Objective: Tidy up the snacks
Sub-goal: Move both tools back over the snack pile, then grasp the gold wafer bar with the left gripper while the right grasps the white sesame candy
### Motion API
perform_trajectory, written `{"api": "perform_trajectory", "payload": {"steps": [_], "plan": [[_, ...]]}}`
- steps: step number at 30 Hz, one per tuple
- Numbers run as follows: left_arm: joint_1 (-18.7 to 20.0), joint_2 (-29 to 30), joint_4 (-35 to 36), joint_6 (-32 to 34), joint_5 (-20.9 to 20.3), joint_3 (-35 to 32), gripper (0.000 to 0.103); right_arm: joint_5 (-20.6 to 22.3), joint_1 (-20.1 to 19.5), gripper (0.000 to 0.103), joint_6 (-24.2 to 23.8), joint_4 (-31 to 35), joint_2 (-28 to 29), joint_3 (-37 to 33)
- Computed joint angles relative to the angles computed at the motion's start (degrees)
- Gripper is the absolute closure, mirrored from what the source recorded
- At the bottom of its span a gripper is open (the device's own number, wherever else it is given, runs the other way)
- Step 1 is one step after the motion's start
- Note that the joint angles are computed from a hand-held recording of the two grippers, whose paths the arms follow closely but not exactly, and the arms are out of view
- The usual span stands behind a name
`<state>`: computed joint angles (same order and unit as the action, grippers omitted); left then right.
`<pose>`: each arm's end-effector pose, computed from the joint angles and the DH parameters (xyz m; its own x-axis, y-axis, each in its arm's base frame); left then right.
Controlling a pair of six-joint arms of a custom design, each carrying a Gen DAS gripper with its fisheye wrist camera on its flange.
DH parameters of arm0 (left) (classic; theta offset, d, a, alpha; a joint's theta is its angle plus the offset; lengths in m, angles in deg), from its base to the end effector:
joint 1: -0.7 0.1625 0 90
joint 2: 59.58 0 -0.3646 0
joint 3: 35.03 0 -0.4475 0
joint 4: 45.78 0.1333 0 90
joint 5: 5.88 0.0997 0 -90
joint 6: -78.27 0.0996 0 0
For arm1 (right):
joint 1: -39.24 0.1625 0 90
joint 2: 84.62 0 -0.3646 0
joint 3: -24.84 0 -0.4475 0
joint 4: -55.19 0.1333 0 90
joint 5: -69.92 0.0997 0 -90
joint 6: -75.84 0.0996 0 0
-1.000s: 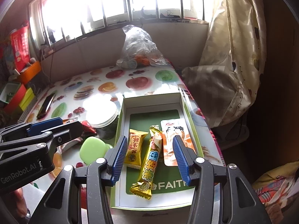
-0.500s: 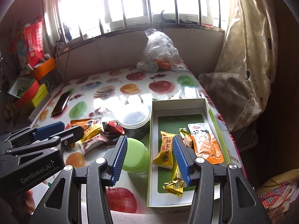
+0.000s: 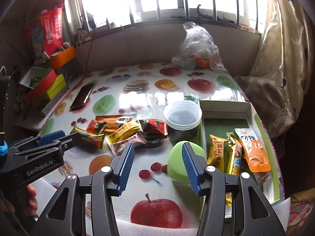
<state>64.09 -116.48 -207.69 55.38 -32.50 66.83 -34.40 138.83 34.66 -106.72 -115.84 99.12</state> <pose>-0.0811 -0.6583 0.1571 -0.6916 -0.4588 -0.5579 0.1414 0.6714 -0.7275 0.2359 -0.7438 0.0095 -0.6380 -0.6016 0.4808 -0.7520 0.6212 -0.2205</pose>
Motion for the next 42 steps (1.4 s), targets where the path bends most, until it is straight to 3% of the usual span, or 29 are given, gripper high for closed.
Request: {"api": "perform_trajectory", "payload": {"steps": [4, 18, 30, 33, 38, 42], "plan": [[1.8, -2.3, 2.0, -4.1, -0.8, 1.8, 0.055, -1.7, 0.7, 0.053, 1.3, 2.9, 3.0, -2.6], [6.0, -4.3, 4.1, -7.2, -3.8, 3.0, 0.055, -8.0, 2.2, 0.054, 7.8, 7.7, 16.2, -17.4], [7.5, -4.5, 3.4, -7.8, -6.0, 2.1, 0.055, -8.9, 2.1, 0.054, 12.2, 13.1, 21.7, -25.1], [8.1, -4.3, 1.9, -7.3, -7.8, 1.3, 0.055, -9.0, 2.2, 0.053, 11.0, 10.6, 21.4, -23.7], [9.5, -3.4, 3.0, -9.7, -11.1, -1.6, 0.055, -11.2, 2.5, 0.071, 7.7, 6.3, 21.0, -21.5], [10.1, -2.2, 4.1, -12.2, -11.5, -3.6, 0.055, -10.3, 2.1, 0.078, 5.9, 4.2, 19.5, -18.7]]}}
